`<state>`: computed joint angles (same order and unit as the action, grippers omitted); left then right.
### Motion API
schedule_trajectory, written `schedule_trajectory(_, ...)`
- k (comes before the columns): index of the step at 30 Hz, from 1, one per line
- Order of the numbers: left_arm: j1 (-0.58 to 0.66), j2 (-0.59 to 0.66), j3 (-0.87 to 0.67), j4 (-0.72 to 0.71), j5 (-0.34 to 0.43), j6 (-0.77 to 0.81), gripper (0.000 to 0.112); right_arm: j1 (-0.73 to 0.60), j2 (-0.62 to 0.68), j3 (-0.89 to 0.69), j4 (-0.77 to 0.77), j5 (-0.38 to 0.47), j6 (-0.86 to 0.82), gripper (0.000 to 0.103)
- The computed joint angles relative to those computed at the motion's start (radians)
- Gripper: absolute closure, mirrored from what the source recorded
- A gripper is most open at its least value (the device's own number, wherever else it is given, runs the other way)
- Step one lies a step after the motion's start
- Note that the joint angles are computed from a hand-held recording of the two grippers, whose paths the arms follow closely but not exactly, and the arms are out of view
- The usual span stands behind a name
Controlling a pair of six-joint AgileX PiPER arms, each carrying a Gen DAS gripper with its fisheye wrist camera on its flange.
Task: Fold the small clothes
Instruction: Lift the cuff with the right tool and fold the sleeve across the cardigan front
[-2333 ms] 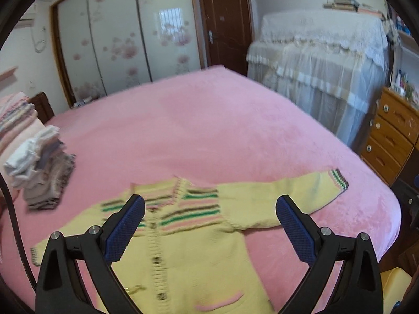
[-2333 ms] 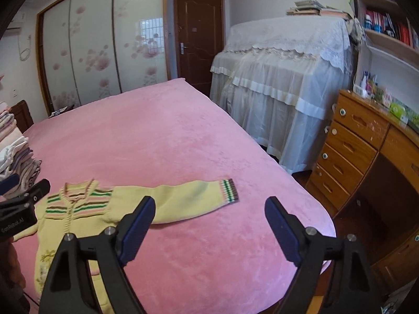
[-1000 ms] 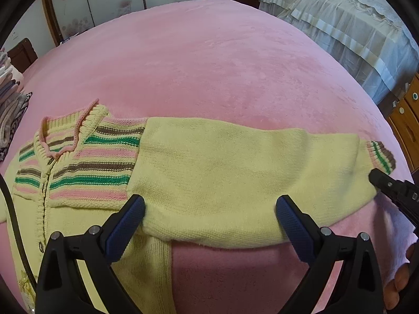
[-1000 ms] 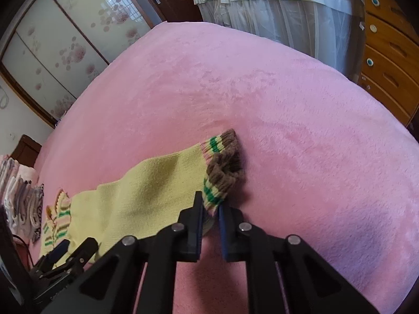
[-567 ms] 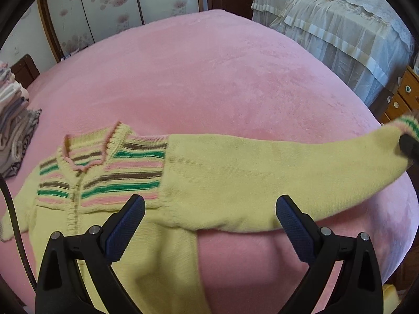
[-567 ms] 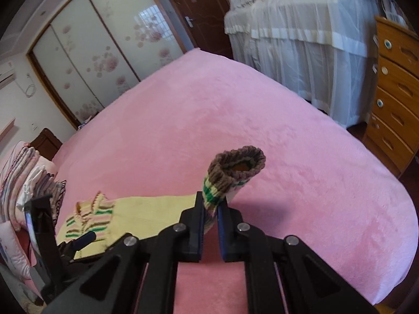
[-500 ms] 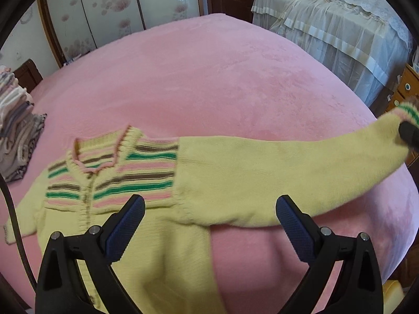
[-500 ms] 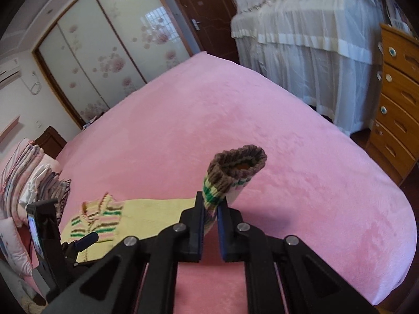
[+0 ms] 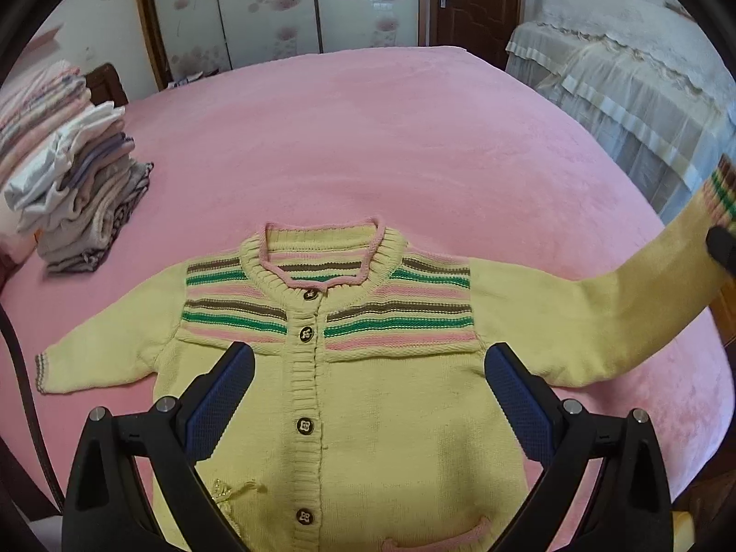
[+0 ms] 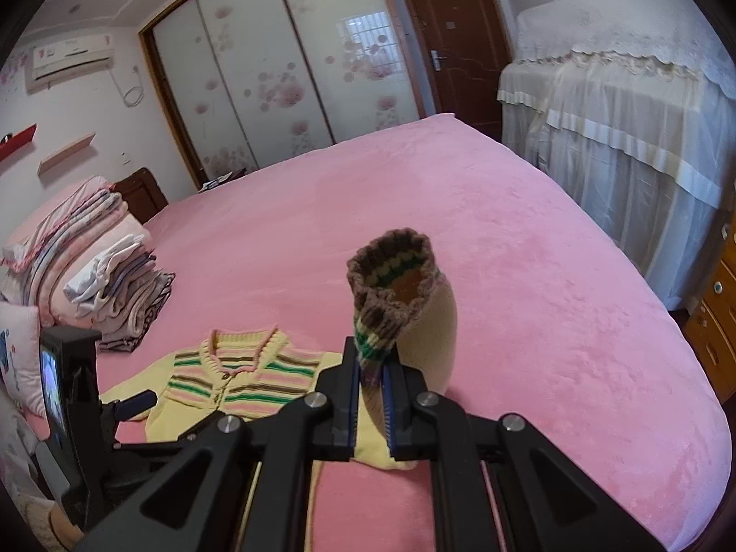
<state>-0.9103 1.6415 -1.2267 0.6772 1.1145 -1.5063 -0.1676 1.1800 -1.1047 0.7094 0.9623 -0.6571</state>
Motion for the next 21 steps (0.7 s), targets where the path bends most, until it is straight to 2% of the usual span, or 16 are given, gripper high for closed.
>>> schedule_trajectory(4, 0.008, -0.053, 0.039, -0.017, -0.054, 0.006, 0.012, 0.045, -0.018, 0.006, -0.039, -0.011, 0.049, 0.095)
schedule_trajectory(8, -0.008, -0.093, 0.049, -0.008, -0.075, 0.008, 0.012, 0.056, -0.021, -0.004, -0.055, 0.008, 0.064, 0.095)
schedule_trajectory(12, -0.026, -0.155, 0.078, 0.024, -0.047, 0.002, 0.012, 0.143, -0.03, 0.0, -0.097, -0.009, 0.109, 0.095)
schedule_trajectory(16, -0.039, -0.241, 0.158, 0.058, 0.004, -0.02, 0.012, 0.304, -0.018, 0.035, -0.151, -0.082, 0.196, 0.095)
schedule_trajectory(21, 0.023, -0.355, 0.303, 0.014, -0.04, -0.023, 0.012, 0.562, 0.037, 0.115, -0.261, -0.243, 0.346, 0.095)
